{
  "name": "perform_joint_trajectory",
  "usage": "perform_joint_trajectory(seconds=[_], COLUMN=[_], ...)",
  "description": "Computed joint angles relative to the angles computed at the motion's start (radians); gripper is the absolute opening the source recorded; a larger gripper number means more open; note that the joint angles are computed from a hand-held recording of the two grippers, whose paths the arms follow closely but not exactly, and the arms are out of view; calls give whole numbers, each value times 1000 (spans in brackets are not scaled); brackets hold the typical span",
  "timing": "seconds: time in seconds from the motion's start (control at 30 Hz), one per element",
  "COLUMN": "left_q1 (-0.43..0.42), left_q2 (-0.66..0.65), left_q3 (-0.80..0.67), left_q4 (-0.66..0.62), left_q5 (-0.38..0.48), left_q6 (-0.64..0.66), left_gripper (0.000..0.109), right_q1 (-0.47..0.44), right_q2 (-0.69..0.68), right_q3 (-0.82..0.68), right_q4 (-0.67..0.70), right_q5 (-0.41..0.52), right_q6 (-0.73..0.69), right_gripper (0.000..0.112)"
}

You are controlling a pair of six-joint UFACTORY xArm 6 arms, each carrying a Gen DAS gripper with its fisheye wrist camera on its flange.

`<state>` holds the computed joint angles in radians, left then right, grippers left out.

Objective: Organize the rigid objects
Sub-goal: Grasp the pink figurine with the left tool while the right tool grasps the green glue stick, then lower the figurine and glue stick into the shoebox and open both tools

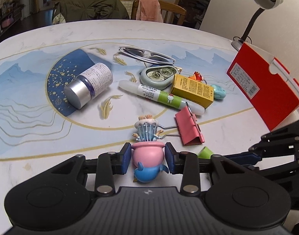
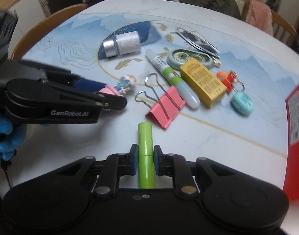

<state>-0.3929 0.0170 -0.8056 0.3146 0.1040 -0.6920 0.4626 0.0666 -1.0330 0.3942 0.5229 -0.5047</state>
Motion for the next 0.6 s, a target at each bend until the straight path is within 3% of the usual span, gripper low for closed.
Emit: perform_joint_trajectory(seconds=[0.3,0.6], left_q1=[-33,-96], left_q2=[-94,-135], left_q3=[37,6], left_q4=[1,-65], left_q5=[30,62], left_q6=[-54,-15], left_gripper=[36,36], right_q1=[-49,-121], right_q2=[-122,-238], right_q3=[88,137], right_q4=[75,149], right_q5=[-9,8], right_q6=[26,5], right_gripper=[15,15])
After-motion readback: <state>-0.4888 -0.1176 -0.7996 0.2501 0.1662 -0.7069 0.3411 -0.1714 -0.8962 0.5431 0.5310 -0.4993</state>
